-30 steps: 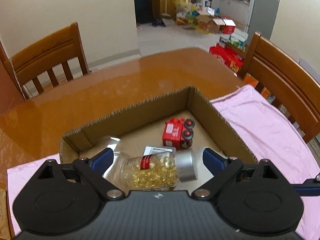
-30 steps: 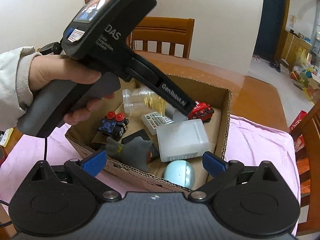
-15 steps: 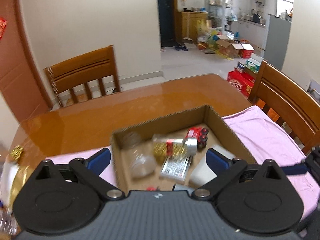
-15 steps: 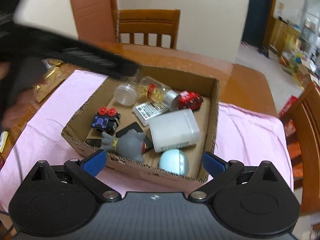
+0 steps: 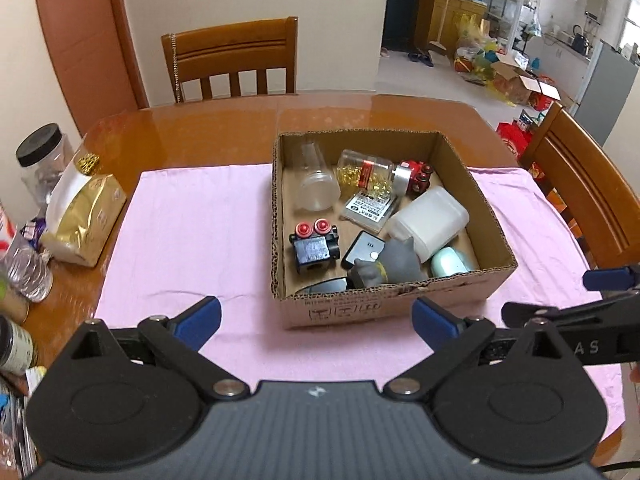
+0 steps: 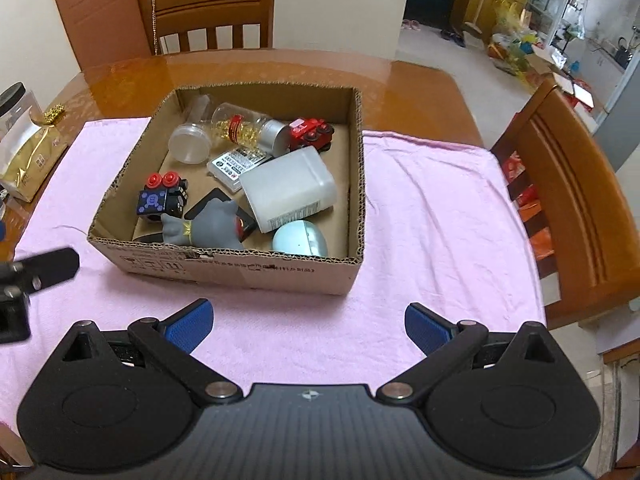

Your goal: Organize rigid objects

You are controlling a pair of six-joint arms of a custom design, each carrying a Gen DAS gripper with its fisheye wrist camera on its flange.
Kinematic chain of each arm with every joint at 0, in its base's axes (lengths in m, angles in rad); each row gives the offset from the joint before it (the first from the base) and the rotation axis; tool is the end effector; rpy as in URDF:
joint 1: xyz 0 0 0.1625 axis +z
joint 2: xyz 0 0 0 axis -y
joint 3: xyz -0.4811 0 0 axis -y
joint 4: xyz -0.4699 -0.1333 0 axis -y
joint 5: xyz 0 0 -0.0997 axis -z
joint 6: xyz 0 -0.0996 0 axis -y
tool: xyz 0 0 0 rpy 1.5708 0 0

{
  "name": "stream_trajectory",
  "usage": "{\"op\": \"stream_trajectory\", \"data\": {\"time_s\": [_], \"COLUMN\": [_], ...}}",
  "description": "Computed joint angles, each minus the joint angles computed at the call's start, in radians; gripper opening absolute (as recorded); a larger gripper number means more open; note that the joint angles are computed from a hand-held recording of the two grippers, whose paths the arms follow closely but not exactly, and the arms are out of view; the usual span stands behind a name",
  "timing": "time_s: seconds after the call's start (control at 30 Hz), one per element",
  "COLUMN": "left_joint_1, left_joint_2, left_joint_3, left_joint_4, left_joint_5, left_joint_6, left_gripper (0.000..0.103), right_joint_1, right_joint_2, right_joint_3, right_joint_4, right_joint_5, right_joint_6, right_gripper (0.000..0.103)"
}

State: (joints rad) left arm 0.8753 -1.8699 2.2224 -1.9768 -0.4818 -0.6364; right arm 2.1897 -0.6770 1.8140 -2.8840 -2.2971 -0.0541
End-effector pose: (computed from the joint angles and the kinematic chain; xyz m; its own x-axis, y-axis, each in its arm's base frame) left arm -0.0870 -0.4500 0.4193 -0.6908 -0.2461 -0.6799 0.2851 0.7714 -0.5689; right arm 0.4513 -0.5179 -0.0183 -0.6446 -0.3818 0.6623 -0.6069 0.7824 -0.1397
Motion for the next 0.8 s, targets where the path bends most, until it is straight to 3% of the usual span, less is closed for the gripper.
{"op": "stream_trajectory", "data": {"time_s": [0.3,0.8], "left_joint_1": [-0.039,-0.049], "left_joint_2": [0.004,0.007], "left_joint_3": [-0.027,-0.028], "left_joint_4": [0.082,0.133], "left_joint_5": [0.047,0.041], "left_joint_6": [-0.044,-0.076], "left_gripper": [0.101,0.101], "right_joint_1": [0.029,0.040], "right_joint_2": [-0.028,-0.032], "right_joint_3": [0.008,0.014], "right_joint_4": [-0.052,-0.065], "right_joint_5": [-0.016,-0.018], "right_joint_6": [0.004,0.020], "right_gripper": [0.103,0.103]}}
